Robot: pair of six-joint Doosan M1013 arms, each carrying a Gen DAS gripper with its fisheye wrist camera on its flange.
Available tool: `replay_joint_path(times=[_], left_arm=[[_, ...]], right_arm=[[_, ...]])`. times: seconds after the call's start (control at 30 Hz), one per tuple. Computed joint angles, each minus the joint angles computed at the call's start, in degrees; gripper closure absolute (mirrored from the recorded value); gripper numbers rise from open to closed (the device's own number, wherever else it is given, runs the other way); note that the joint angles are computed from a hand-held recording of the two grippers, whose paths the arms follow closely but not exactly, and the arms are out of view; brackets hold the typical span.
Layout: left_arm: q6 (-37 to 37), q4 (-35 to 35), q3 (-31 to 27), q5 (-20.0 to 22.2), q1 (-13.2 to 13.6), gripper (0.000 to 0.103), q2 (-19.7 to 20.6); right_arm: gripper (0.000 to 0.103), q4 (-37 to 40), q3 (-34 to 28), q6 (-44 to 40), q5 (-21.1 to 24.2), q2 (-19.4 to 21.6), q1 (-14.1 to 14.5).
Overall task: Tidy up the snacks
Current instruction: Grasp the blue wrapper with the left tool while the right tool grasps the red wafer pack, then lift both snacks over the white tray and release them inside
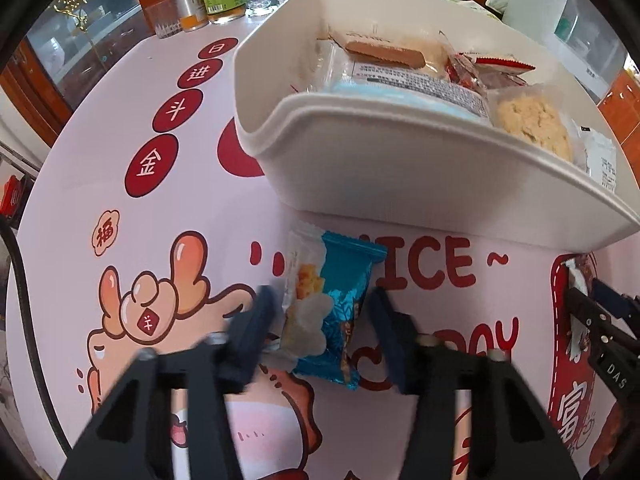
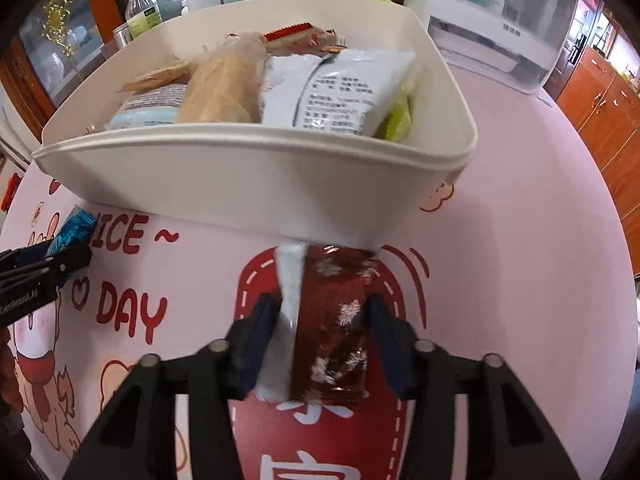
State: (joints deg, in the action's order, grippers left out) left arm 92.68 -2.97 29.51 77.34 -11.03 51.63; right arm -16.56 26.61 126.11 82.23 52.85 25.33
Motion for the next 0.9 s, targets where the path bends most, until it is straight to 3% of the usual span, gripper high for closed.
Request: replay_joint_path(times=[0.17,0.3,0.67,0.9], left_arm=[[-1.1,0.27,-0.97,0.88,-0.12,0.073,0.43],[-1.98,-0.58,0.94,0.5,-0.05,0.074,-0.63],[-0.43,-3.36,11.88,-3.04,-0.75,0.074,-7.75],[0.71,-5.31,12.3,-3.99,-1.01,0.074,-10.31]], right_arm=[[0.066,-0.93,-2.33,-0.22,0.86,1.25,0.57],[0.067,0.63,3.42,-0.15,-2.34,-1.83,0.35],[0.068,8.68,9.96,-1.26,-8.3,-6.06,1.11],[0.068,7.07,10.31,-2.16,-11.75,-8.07,1.77]])
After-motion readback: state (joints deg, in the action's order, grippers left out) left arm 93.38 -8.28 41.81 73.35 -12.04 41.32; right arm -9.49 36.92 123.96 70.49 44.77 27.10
